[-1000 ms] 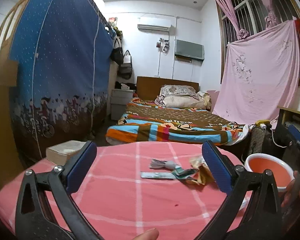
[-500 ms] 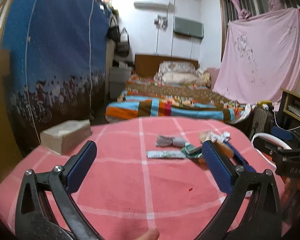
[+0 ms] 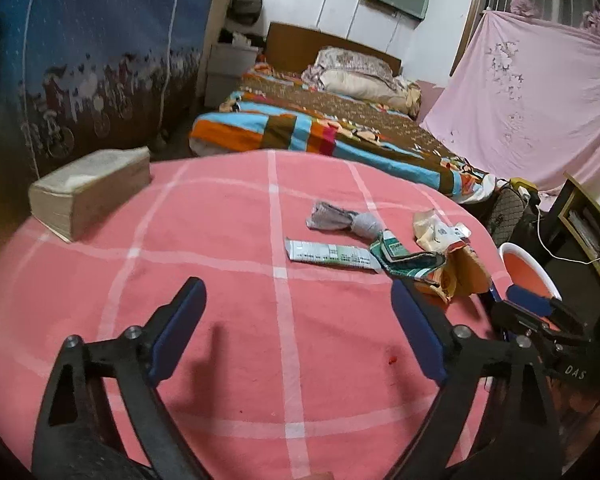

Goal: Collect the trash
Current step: 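Grasp the blue snack bag with the right tool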

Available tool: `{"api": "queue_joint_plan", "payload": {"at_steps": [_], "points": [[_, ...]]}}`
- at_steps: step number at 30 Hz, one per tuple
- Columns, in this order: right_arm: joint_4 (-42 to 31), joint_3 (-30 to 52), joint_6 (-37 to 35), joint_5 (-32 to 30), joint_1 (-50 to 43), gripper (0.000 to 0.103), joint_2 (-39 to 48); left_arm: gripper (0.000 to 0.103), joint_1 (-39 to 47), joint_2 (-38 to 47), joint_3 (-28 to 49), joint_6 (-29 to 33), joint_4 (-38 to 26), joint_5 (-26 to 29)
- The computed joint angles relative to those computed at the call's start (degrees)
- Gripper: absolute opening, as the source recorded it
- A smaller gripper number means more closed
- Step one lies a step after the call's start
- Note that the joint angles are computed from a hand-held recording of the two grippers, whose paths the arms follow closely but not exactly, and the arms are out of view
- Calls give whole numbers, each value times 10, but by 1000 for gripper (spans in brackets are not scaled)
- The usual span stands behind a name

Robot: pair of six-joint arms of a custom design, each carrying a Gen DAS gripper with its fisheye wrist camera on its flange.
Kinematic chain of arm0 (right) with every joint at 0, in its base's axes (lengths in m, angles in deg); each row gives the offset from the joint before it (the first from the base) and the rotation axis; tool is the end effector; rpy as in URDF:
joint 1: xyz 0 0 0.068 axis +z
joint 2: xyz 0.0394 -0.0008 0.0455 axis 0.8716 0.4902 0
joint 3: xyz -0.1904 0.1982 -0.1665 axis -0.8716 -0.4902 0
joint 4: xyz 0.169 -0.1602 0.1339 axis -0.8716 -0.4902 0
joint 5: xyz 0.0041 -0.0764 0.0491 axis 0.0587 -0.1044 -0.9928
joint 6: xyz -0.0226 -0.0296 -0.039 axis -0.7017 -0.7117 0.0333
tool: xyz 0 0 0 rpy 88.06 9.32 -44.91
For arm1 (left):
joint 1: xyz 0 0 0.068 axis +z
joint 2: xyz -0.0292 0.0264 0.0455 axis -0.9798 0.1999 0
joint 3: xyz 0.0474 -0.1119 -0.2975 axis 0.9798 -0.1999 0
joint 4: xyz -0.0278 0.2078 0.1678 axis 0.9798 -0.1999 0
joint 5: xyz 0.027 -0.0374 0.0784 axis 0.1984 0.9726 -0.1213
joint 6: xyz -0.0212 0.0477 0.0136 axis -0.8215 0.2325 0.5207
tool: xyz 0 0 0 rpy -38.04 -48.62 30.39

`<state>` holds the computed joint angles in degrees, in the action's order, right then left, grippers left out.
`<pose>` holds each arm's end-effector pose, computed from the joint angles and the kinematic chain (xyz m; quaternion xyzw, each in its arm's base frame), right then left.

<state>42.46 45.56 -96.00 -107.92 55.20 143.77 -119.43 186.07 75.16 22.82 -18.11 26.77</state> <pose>0.3056 -0.0090 0.0878 -0.2303 0.8712 0.1871 0.3912 0.2460 -0.1890 0.0788 -0.1477 0.8857 -0.0682 0.4348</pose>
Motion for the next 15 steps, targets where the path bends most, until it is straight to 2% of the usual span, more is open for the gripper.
{"api": "queue_joint_plan", "payload": {"at_steps": [1,5,8,15], "points": [[-20,7,-6,-16,-7,58,2,72,5,2,6,2,-6,12],[-84,26,-36,-69,-31,35,3,62,23,8,32,15,-35,47],[-71,17,-35,-76,-37,34,-3,58,37,13,54,35,-58,69],[-13,4,-5,-44,-28,32,-11,56,56,16,84,55,-87,89]]}}
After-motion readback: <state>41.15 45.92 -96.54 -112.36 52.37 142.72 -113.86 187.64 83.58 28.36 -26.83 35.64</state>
